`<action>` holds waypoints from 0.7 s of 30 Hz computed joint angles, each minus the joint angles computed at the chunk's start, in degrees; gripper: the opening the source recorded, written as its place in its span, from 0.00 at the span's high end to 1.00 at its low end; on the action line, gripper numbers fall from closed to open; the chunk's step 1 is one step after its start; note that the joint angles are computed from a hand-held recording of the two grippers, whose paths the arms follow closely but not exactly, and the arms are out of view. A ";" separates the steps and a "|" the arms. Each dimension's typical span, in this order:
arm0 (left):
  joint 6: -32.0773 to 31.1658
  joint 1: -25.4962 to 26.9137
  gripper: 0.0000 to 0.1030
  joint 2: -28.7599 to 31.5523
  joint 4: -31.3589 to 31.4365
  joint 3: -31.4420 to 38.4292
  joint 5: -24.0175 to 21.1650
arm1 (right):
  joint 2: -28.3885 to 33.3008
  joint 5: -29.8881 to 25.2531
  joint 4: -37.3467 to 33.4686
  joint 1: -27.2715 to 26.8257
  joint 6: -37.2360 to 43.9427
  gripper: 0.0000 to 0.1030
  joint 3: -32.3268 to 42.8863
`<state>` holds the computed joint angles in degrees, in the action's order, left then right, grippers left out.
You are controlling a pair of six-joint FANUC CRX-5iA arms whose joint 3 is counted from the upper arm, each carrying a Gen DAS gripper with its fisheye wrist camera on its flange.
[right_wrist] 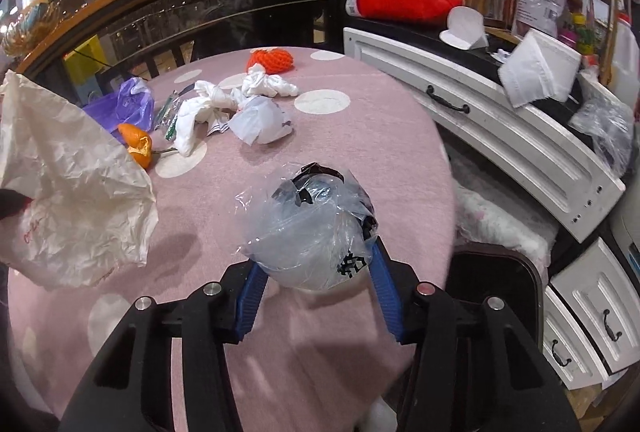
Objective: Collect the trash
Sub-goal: 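Carry both bags over the bin and open both grippers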
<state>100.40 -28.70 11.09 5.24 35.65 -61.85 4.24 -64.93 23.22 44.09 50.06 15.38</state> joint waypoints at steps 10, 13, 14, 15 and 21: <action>-1.55 -3.52 0.91 3.99 2.71 5.60 -0.16 | -9.67 -2.67 4.22 0.25 -7.61 0.52 -10.24; -2.32 -4.53 0.91 6.72 4.88 8.85 -1.02 | -12.56 -4.00 5.47 0.38 -10.02 0.52 -13.34; -2.41 -5.15 0.91 8.24 5.08 10.92 -1.92 | -13.51 -4.42 5.67 0.30 -10.77 0.52 -14.34; -2.35 -5.66 0.91 9.50 5.07 12.72 -2.68 | -14.35 -4.81 5.96 0.27 -11.52 0.52 -15.27; -2.86 -8.98 0.91 19.04 6.66 25.59 -8.47 | -18.61 -7.53 7.60 -0.45 -15.70 0.52 -20.02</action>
